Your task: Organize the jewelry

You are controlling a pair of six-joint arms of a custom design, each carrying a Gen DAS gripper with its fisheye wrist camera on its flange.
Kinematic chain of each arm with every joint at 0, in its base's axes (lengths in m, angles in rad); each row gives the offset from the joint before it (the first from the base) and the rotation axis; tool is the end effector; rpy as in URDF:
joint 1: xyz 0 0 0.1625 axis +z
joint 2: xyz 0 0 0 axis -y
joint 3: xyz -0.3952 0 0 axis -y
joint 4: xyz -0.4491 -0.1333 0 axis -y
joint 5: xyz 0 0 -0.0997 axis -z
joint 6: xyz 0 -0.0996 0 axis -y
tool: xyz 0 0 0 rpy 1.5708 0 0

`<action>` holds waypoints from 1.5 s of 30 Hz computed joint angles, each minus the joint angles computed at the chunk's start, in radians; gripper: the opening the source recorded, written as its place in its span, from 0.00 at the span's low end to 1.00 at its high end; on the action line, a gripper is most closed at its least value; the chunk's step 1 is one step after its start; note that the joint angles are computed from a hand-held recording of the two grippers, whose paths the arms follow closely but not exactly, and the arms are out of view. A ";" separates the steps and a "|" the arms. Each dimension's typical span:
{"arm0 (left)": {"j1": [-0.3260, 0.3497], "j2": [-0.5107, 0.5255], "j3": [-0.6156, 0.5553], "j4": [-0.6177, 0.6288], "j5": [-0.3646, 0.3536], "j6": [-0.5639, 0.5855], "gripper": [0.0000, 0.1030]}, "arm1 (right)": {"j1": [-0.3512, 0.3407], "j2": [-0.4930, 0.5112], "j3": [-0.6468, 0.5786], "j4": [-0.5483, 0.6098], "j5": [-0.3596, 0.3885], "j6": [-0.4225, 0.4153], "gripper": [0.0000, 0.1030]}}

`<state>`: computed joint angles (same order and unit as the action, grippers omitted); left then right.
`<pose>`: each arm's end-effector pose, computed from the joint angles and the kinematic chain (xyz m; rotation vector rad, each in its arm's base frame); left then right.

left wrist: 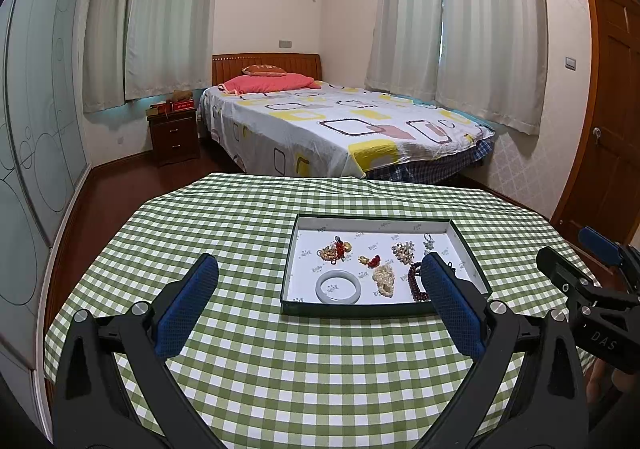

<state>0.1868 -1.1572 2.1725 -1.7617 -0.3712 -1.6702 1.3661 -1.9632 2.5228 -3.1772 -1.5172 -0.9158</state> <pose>-0.3873 -0.3033 0.0451 0.3000 2.0197 -1.2991 0.0615 -0.3860 0.3258 0.8566 -2.2019 1.1886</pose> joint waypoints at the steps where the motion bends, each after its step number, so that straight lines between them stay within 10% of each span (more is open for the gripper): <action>1: 0.000 0.000 0.001 -0.001 0.000 -0.001 0.96 | 0.000 0.000 -0.001 0.001 0.001 0.000 0.82; 22: 0.000 0.002 -0.007 0.049 0.000 -0.042 0.96 | -0.001 -0.007 0.007 0.006 -0.001 0.001 0.82; 45: 0.076 -0.017 0.074 -0.268 -0.043 0.145 0.96 | -0.018 0.026 -0.006 0.025 -0.019 0.003 0.82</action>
